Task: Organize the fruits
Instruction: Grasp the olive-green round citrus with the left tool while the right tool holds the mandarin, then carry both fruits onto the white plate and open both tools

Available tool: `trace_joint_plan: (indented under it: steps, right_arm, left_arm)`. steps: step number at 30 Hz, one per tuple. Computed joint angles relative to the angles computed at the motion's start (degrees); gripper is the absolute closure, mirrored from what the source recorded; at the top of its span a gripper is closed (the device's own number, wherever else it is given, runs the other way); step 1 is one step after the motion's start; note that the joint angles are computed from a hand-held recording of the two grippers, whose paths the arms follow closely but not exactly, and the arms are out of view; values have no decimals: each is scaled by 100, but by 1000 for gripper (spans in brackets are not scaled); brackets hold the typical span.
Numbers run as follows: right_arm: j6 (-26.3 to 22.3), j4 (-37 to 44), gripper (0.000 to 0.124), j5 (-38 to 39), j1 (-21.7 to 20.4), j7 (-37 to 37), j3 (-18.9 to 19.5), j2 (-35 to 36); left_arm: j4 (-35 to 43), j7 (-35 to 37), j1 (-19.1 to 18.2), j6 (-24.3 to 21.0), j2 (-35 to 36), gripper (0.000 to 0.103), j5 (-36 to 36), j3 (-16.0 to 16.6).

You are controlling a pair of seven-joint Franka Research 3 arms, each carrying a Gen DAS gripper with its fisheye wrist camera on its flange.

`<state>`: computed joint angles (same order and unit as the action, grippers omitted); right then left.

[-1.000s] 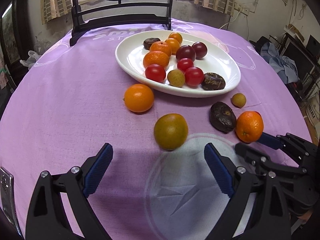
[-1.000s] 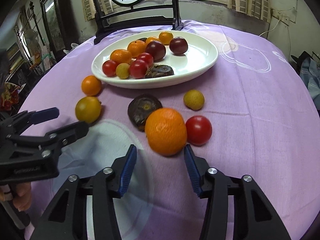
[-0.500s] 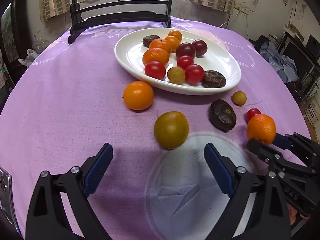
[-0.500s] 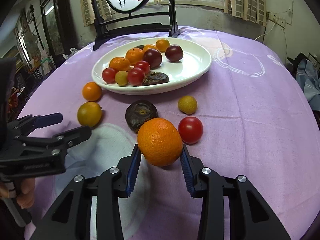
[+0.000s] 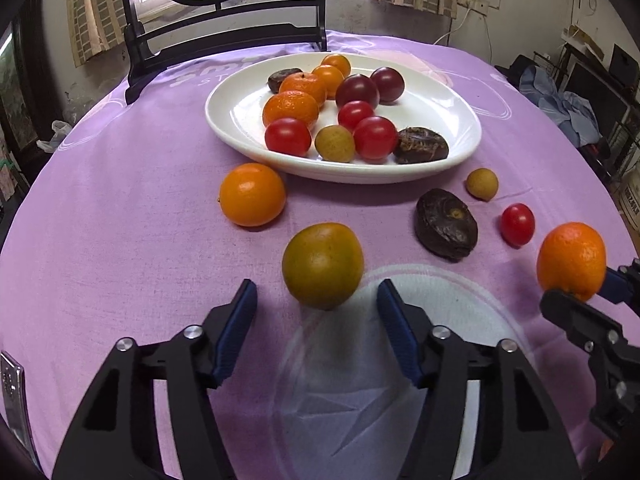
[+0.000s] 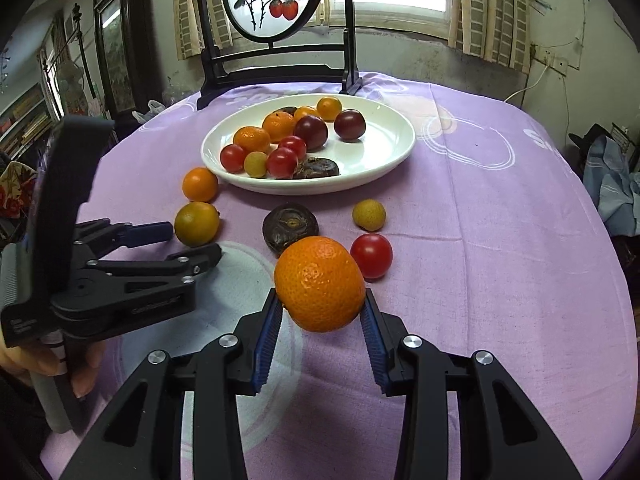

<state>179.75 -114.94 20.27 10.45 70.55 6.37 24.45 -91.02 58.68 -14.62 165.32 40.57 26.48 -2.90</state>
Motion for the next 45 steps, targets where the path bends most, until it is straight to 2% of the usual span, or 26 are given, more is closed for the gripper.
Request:
trace_joint_plan:
  steps: [1, 2, 3, 7, 9, 10, 13, 16, 18, 19, 22, 25, 31, 33, 39, 40, 41, 44, 45]
  right_arm:
    - [-3, 3, 84, -10, 13, -4, -12, 4]
    - [-16, 15, 84, -25, 32, -8, -27, 17]
    - [-32, 30, 84, -37, 49, -8, -42, 30]
    - [-65, 56, 83, -87, 141, 41, -140, 58]
    - [-6, 38, 84, -64, 82, 17, -73, 49]
    - [38, 25, 84, -29, -2, -28, 25, 46]
    - [255, -32, 84, 204, -540, -291, 629, 42]
    - [419, -50, 84, 354, -735, -329, 854, 14]
    - [563, -43, 84, 422, -1176, -477, 1345, 3]
    - [619, -27, 84, 418, -1258, -500, 1440, 1]
    - [650, 205, 84, 279, -1108, -466, 1278, 37]
    - [547, 685, 84, 140, -758, -396, 913, 247]
    - [-305, 2117, 84, -65, 249, 256, -276, 1028]
    - [-579, 2566, 84, -206, 436, 499, -536, 1309]
    - [-1368, 3753, 83, -616, 590, 1125, -861, 2047]
    - [-1470, 3913, 82, -643, 566, 1222, -852, 2146]
    - [-1561, 4039, 80, -630, 503, 1289, -788, 2220]
    - [-1421, 3968, 75, -588, 361, 1289, -605, 2195]
    - [-1341, 3862, 75, -573, 318, 1247, -546, 2136]
  left_arm:
    - [7, -10, -19, 40, 10, 52, 27, 29]
    - [4, 35, 1, 94, 19, 63, 39, 9]
    - [-2, 117, 44, 125, 21, 67, 34, -39]
    - [-35, 438, 282, 106, 2, 67, -186, -316]
    - [-133, 583, 419, 174, -66, 67, -361, -469]
    - [-204, 608, 435, 253, -117, 67, -410, -480]
    - [-476, 575, 396, 562, -350, 68, -454, -405]
    - [-686, 625, 430, 761, -584, 68, -495, -428]
    - [-752, 706, 439, 825, -703, 68, -484, -446]
    - [-745, 779, 449, 816, -734, 68, -473, -465]
    - [-526, 802, 329, 679, -718, 68, -423, -324]
    - [-14, 952, 415, 374, -478, 68, -540, -429]
    - [1575, 989, 328, -572, 456, 68, -724, -295]
    - [2159, 1127, 399, -929, 816, 68, -870, -390]
    - [4066, 1391, 352, -1953, 1931, 67, -1194, -395]
    - [4400, 1435, 345, -2139, 2119, 66, -1276, -413]
    - [4574, 1420, 329, -2216, 2218, 59, -1334, -402]
    - [4240, 1225, 297, -1896, 2042, 40, -1339, -287]
    - [3976, 1143, 286, -1717, 1897, 40, -1294, -241]
